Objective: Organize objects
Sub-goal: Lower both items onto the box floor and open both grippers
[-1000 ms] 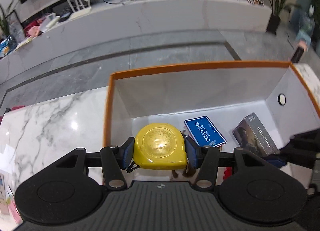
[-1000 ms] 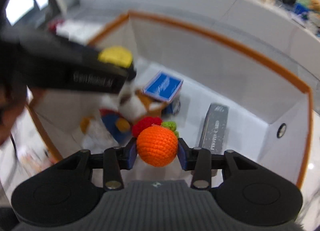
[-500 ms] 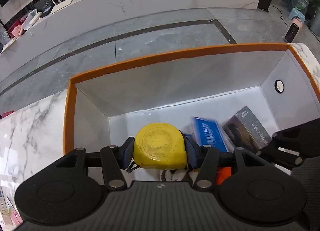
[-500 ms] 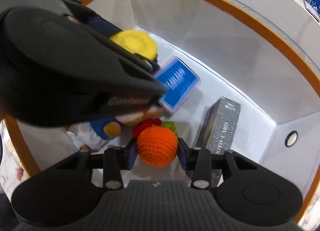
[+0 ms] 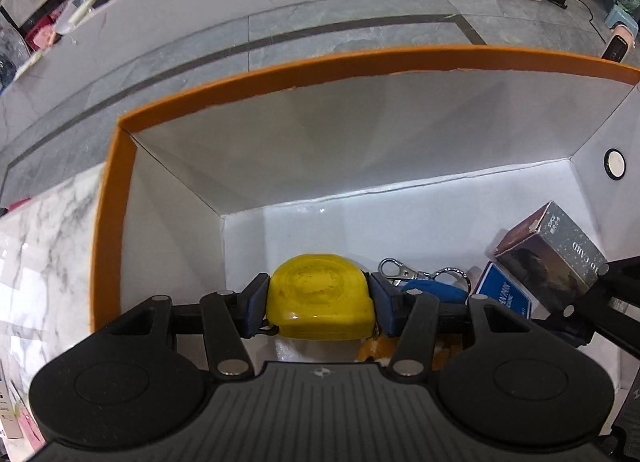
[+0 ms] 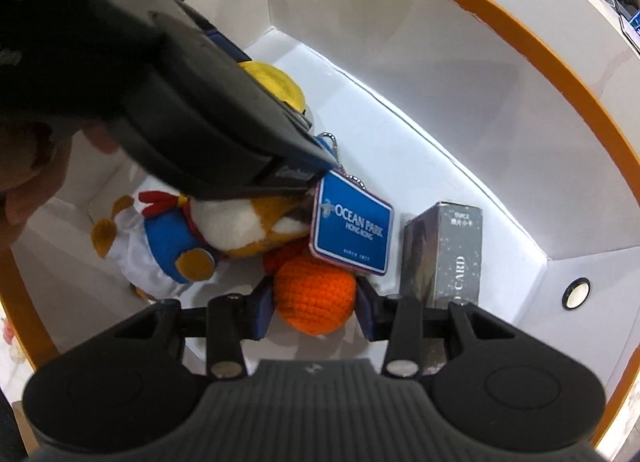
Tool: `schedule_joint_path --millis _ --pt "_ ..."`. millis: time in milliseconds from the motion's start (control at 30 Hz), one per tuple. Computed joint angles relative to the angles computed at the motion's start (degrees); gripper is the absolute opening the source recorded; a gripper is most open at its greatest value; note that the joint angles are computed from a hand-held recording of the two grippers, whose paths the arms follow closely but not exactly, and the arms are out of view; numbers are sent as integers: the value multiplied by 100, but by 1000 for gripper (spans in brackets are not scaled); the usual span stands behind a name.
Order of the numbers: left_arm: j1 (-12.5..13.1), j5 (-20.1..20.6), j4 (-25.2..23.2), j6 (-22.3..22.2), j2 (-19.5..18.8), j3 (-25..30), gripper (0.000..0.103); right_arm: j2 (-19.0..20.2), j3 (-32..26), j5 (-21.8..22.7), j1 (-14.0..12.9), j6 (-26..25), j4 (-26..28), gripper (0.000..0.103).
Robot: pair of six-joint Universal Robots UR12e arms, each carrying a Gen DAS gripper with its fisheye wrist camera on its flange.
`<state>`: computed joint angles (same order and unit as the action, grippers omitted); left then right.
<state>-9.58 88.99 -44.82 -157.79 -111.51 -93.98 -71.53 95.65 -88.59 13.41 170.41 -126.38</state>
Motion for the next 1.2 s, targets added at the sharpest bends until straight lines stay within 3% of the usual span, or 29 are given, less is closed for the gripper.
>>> schedule_joint_path --millis 100,167,333,433,733,767,800,967,1133,1200 --pt "68 -194 -241 -62 -8 78 63 -22 9 38 -36 -39 74 45" --pt "96 -264 -520 -32 -38 184 64 -48 31 62 -59 -113 96 49" --pt "124 -325 -699 11 -30 255 68 -136 125 25 -111 -146 -8 67" --pt "131 -361 -757 -37 -27 303 68 -220 216 49 -166 -175 -131 70" --pt "114 -582 -408 -51 162 161 78 -654 627 313 -392 -105 -824 77" --pt "113 -577 -339 -54 207 126 83 -719 682 322 -412 -101 -888 77" --pt "107 -522 -209 -59 259 65 89 -784 734 307 -424 -91 -938 77" --pt "104 -368 426 -184 551 -275 90 -1126 1025 323 -470 -24 -1251 78" --pt "188 -471 637 -311 841 -542 90 -1423 1235 192 -436 74 -1376 78" --pt "219 -475 721 -296 953 -658 90 -1394 1178 48 -161 340 -1406 79"
